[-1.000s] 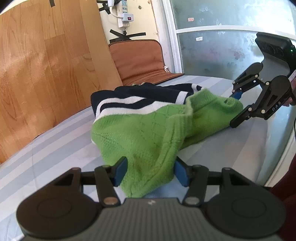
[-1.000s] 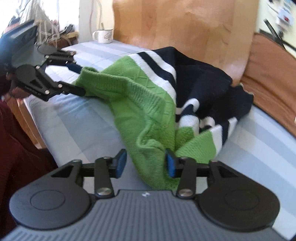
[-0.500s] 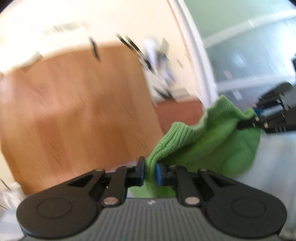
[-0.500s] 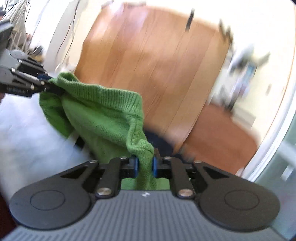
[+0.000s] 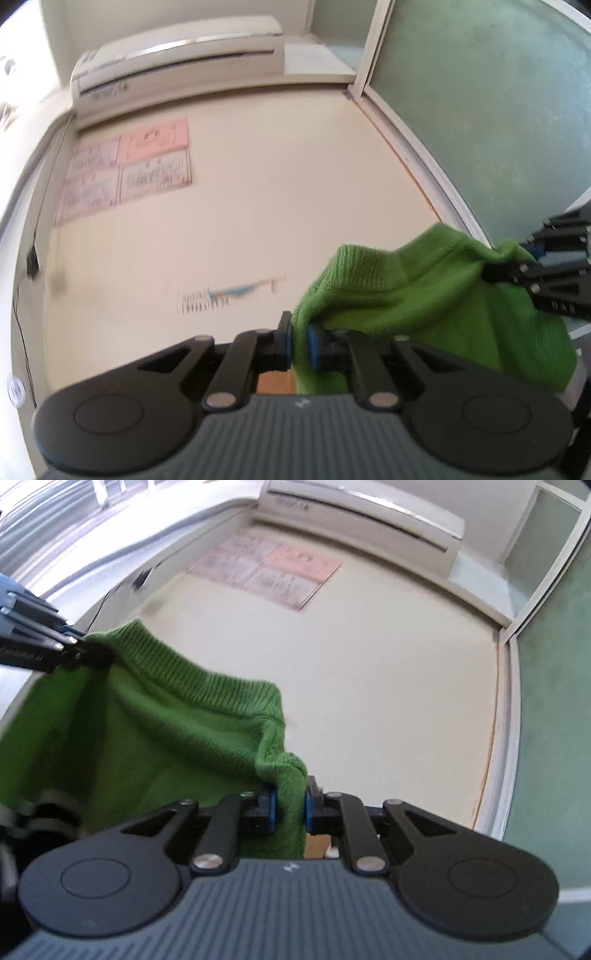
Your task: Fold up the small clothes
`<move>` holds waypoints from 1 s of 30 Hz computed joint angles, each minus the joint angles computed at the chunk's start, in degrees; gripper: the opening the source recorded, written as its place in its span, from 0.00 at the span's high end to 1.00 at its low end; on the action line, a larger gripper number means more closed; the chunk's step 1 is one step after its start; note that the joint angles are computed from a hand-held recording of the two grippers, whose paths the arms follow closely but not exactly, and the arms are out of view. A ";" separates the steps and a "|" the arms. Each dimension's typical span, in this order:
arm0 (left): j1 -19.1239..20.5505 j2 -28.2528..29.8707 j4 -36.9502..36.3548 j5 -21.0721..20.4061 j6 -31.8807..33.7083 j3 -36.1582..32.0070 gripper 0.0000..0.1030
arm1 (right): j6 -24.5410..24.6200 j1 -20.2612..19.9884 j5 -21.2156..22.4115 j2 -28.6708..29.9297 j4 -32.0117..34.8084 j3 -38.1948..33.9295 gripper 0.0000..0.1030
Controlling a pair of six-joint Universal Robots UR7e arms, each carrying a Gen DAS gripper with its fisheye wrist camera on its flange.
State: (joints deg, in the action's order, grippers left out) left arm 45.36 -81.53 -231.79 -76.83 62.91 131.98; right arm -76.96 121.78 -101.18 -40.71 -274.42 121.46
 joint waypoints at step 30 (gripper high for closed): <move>31.07 21.46 26.84 21.23 -20.15 -13.58 0.44 | 33.02 -32.01 -11.20 7.42 37.87 2.80 0.32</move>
